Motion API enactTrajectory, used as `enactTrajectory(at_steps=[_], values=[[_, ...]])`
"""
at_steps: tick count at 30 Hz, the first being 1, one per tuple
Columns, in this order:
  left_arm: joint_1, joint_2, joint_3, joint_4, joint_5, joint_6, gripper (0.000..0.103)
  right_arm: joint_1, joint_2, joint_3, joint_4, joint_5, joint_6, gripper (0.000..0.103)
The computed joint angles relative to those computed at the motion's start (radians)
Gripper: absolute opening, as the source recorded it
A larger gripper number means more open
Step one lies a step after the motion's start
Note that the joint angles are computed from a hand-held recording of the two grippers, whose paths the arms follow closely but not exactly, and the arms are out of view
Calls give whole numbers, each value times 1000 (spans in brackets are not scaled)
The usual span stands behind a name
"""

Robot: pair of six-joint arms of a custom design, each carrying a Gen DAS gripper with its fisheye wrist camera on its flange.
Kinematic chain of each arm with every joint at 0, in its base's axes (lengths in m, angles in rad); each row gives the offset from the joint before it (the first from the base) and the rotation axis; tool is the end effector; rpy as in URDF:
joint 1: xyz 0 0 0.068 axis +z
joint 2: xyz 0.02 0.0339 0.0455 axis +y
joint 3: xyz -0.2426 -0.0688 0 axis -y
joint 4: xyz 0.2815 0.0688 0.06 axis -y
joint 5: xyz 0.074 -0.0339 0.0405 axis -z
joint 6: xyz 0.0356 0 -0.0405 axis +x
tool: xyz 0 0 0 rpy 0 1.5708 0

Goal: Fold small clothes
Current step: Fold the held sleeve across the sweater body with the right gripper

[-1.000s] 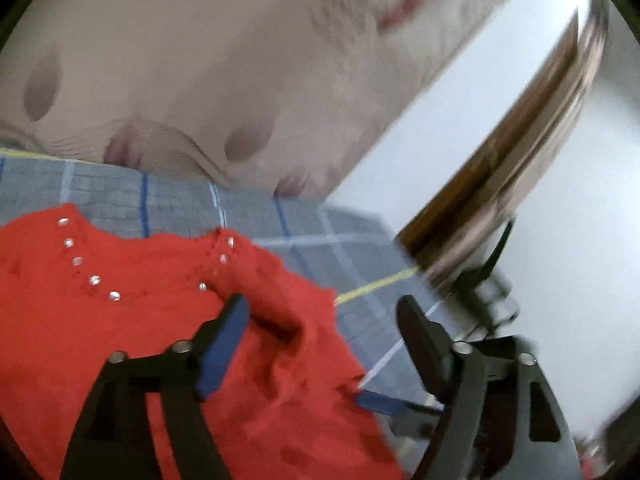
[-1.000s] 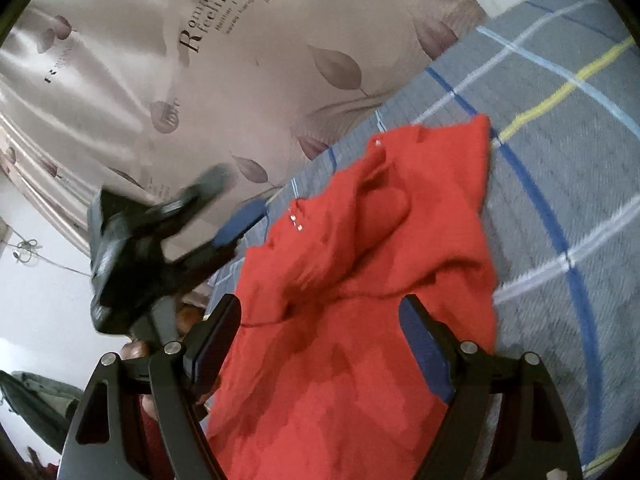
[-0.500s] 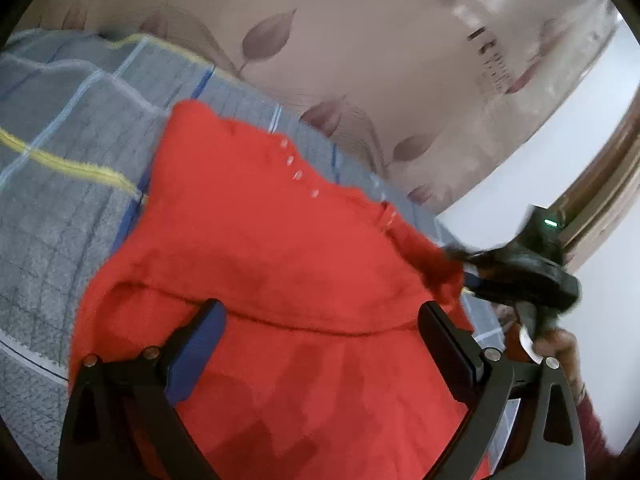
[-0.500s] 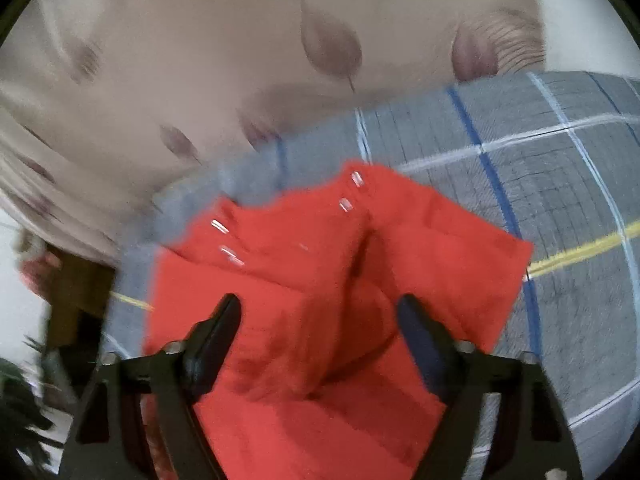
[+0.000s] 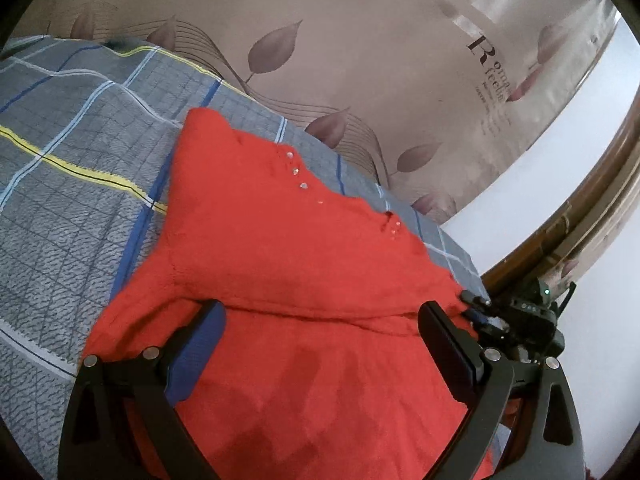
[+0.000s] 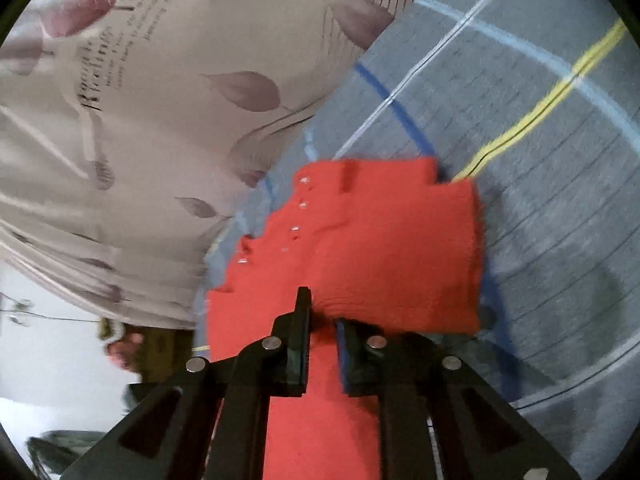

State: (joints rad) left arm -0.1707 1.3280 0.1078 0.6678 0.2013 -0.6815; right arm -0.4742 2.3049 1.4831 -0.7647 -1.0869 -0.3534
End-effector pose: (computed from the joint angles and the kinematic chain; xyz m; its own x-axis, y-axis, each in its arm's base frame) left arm 0.2032 -0.0422 0.0481 -0.6121 -0.5208 -0.5950 -0.0662 0.7836 -0.6177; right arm 0.3851 -0.1622 0.0378 -0.9124 0.2873 -0.2916 -0.0970 0.5404 0.8358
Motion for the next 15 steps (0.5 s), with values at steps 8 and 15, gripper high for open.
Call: enactTrajectory(at_steps=[8, 15], values=[[-10, -8, 11, -25, -20, -8, 97, 29, 6, 52, 97, 43, 205, 10], [15, -16, -26, 31, -40, -43, 97, 141, -129, 12, -56, -229, 48, 8]])
